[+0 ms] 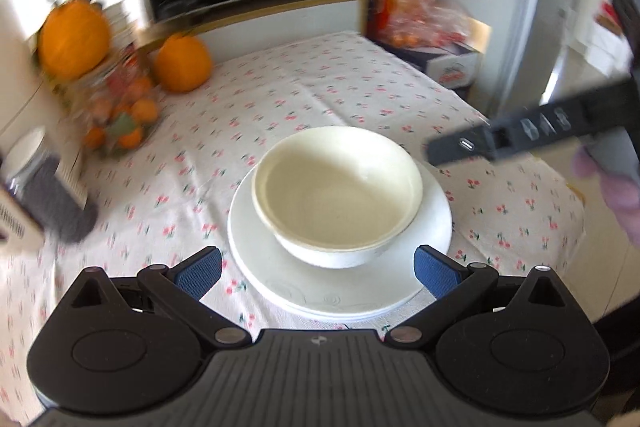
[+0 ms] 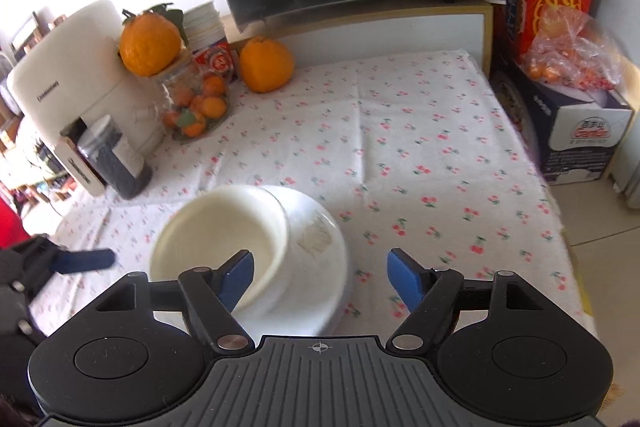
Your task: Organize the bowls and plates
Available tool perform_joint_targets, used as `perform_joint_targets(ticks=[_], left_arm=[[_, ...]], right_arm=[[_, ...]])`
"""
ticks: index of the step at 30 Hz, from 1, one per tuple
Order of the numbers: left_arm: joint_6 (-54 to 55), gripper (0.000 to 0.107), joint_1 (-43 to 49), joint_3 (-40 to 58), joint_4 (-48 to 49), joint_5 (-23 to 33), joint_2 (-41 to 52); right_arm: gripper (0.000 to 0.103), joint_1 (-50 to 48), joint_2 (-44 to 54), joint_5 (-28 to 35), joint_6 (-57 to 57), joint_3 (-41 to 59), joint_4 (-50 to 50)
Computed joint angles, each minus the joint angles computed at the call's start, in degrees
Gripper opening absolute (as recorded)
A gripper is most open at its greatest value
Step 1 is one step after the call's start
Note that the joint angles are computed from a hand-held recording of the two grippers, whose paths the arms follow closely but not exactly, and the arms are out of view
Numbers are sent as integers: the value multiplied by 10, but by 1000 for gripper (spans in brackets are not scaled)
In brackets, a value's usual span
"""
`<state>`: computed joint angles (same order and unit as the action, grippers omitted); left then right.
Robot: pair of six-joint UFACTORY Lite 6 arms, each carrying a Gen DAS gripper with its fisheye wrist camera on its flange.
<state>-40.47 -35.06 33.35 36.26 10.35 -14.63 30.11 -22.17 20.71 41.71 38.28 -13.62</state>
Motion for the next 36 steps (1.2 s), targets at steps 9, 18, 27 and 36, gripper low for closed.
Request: perform_joint_targets(ticks=[9,18,27,36], left_arm=[[-277,103,-47,-24,124,65,-36],[-452,103,-123,-9,205,199,-9],[-500,103,-145,-1,203,258,-4],[-494,103,-150,2,182,270,5]], right_arm=[[85,64,-53,95,153,-33,-121],[88,171,-13,143,285,-11,-213],[88,210,56,166,343,19,-239],[89,227,79,168,354,25,-239]])
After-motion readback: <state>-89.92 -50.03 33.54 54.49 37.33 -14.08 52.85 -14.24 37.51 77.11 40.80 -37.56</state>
